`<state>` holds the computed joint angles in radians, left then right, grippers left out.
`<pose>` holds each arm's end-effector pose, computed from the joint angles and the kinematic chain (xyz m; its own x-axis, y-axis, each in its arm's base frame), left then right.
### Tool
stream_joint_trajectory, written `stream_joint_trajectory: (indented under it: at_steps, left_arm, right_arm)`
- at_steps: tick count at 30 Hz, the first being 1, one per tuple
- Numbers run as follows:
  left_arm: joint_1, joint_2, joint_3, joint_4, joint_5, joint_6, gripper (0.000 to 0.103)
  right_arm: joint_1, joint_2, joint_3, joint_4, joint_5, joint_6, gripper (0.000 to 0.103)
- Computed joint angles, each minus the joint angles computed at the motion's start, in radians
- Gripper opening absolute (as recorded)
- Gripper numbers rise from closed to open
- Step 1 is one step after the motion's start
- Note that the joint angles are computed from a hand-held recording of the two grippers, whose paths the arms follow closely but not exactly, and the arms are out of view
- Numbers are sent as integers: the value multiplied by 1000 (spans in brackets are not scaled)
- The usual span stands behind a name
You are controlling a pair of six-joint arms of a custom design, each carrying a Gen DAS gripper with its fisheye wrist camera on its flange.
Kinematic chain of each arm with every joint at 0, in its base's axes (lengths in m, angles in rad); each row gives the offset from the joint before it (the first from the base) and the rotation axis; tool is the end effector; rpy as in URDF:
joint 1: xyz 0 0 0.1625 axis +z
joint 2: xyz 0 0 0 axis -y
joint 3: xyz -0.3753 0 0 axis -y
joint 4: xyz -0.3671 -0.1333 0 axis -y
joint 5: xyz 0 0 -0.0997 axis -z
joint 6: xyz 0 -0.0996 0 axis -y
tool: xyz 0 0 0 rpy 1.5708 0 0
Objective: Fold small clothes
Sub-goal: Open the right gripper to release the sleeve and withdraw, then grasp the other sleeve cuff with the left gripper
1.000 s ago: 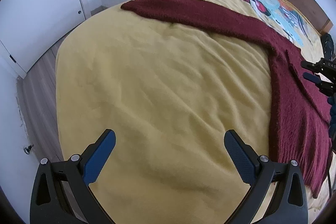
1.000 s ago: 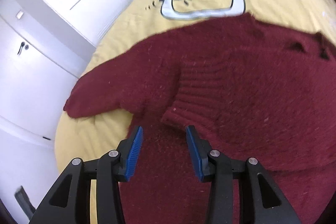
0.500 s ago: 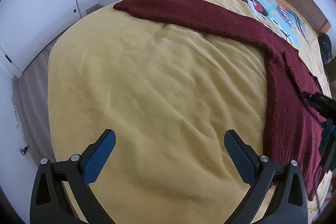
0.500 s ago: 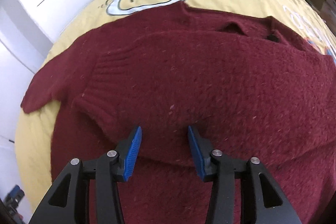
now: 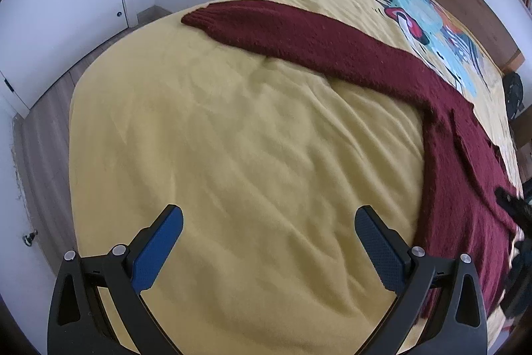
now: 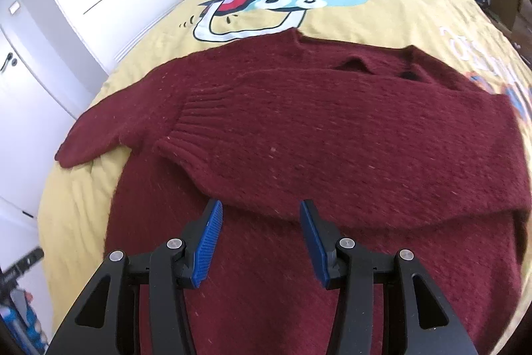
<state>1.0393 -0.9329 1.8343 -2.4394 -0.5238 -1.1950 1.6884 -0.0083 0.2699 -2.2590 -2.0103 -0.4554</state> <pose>-0.0891 -0.5848 0.1231 -0.6242 -0.6994 -0.3481 -0.2018 0.5748 -0.7930 0.1910 -0.8414 0.0299 -0.7787 -0.3360 0.5299 -0.5003 0.8421 -0.2012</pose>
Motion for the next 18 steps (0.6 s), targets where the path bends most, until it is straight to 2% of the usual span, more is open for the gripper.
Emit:
stream_joint_trajectory:
  at_steps: [4, 11, 13, 18]
  left_arm:
    - [25, -6, -19, -21, 22, 35, 102]
    - [94, -1, -77, -136, 35, 181, 101]
    - [117, 4, -95, -189, 22, 229, 101]
    - [199, 26, -160, -371, -72, 361, 98]
  right_arm:
    - [-6, -128, 230, -131, -13, -17, 51]
    - [-22, -235, 410, -238, -36, -22, 51]
    - [-29, -261, 455, -259, -36, -12, 51]
    - [-44, -323, 564, -310, -52, -1, 51]
